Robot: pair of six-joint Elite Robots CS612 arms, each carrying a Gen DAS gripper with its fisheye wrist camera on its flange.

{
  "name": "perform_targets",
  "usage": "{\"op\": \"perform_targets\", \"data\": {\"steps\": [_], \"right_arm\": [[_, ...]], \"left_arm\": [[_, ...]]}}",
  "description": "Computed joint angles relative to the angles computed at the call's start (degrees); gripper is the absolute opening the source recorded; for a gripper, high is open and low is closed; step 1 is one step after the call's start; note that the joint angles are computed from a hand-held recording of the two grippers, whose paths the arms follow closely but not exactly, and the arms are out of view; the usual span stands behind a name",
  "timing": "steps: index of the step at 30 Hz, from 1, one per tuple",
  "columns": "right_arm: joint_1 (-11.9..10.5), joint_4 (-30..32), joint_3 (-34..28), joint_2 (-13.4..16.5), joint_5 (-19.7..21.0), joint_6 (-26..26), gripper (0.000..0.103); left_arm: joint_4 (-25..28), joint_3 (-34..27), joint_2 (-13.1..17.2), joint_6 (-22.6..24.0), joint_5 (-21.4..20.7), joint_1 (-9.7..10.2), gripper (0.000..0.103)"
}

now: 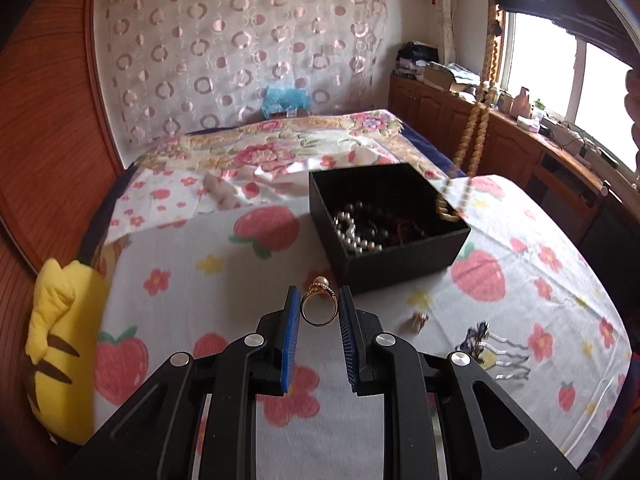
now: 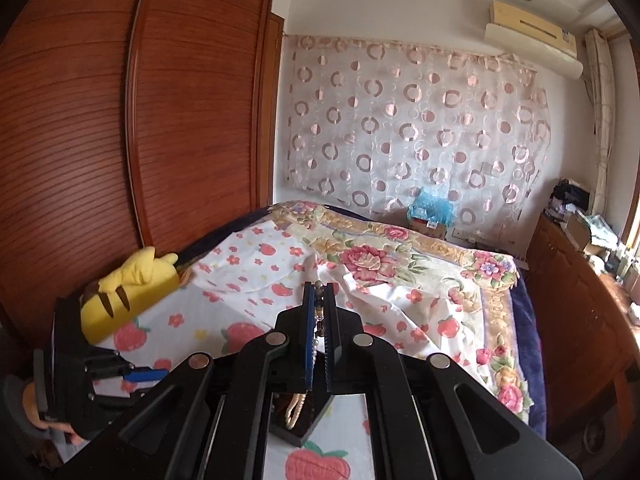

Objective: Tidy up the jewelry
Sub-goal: 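Lower the gold chain into the box with the right gripper while the left gripper drops the ring in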

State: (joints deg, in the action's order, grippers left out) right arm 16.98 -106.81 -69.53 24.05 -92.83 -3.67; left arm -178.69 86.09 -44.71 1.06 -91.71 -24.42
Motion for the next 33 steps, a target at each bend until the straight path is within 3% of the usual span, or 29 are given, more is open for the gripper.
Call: {"op": "perform_targets", "data": {"steps": [10,17,22,23,26,33], "right_arm": [[-0.08,1.61,6.53,-1.59,-1.71,0.08,0.005],[-0.98,4.89,7.56,-0.13,2.38,5.14,0.005],[-0.94,5.68,7.59,0.64,2.96,6.14,0.005],[-0.92,5.74,7.52,0.77,3.00,6.61,0.007],[-0.97,6.09,6.68,1.42,3.49,7.17,0.031],[-0.93,7.33,3.69,3.06,3.23,5.54,0.031]], "left_arm": [[-0.15,-2.56,1.08,0.46,-1.20,-0.29,0.018],[0.98,-4.07,1.91,1.38,-0.62,-0.67,0.018],[0.78,-4.02,1.95,1.22,-0.85,-0.67,0.018],[0.87,-4.28,2.10,1.25,-0.86,-0.73,0.018],[1.16,-5.17,2.58,1.41,-0.82,-1.01,0.018],[2.62,-7.04,3.37,2.29,-0.59,-1.63,0.018]]}}
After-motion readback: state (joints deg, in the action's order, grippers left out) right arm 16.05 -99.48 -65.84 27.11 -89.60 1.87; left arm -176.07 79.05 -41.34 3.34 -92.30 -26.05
